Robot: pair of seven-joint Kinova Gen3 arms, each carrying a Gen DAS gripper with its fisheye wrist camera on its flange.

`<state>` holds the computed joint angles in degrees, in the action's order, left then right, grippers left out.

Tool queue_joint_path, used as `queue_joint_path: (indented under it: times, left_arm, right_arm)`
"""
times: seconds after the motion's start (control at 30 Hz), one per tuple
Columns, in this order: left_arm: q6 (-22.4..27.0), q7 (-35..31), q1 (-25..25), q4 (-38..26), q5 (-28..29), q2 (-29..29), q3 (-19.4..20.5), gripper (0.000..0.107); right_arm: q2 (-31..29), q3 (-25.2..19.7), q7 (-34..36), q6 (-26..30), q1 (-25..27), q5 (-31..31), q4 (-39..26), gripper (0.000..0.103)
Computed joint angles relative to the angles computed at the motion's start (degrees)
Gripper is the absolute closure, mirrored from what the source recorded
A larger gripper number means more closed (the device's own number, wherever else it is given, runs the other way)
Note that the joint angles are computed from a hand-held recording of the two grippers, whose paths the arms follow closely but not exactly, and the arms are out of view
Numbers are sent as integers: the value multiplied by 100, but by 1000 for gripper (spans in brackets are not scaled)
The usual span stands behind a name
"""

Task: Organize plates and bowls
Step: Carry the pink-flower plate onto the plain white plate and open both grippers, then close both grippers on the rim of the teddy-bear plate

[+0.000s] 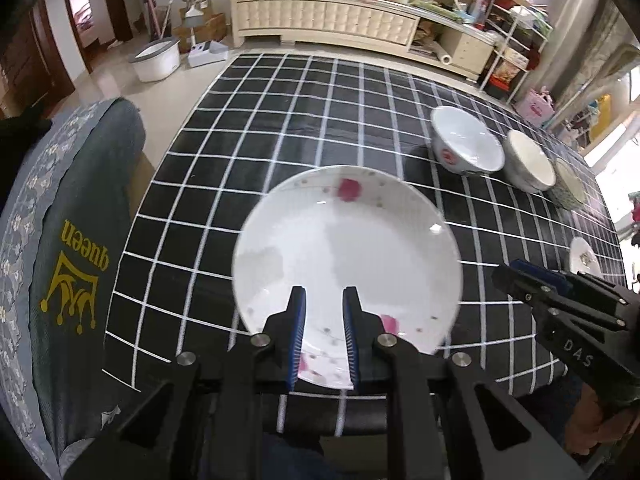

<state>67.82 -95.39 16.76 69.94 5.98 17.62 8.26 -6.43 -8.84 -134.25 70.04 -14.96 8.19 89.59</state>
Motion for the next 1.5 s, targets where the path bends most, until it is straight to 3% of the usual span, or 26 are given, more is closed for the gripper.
queue_joint_path:
  times: [0.5, 0.67, 0.83, 1.0, 1.13, 1.43, 1.5]
  left_arm:
    - [-72, 166, 681, -62, -213, -409, 252, 92]
    - [-185, 210, 915, -106, -205, -496, 369, 92]
    - [-59, 299, 1271, -382, -286, -374, 479, 89]
    - [19, 411, 1602, -616, -289, -221, 545, 77]
    - [-59, 655, 2033, -715, -656, -127, 526, 68]
    - [133, 717, 2600, -1141, -736, 302, 569, 62]
    - [198, 736, 2755, -1257, -815, 424, 552, 56]
  right_arm:
    - [-1085, -206, -242, 620, 467, 283, 172, 75]
    - [-1442, -371, -219, 969, 759, 582, 201, 52]
    - [-1788, -418, -107, 1240, 1087, 770, 212, 45]
    - [-2100, -292, 98, 1398, 1376, 753, 323, 38]
    - [-2303, -69, 313, 1427, 1565, 674, 500, 37]
    - [-2656, 581, 933, 1360, 1915, 478, 904, 37]
    - [-2694, 698, 1075, 1326, 1984, 454, 995, 37]
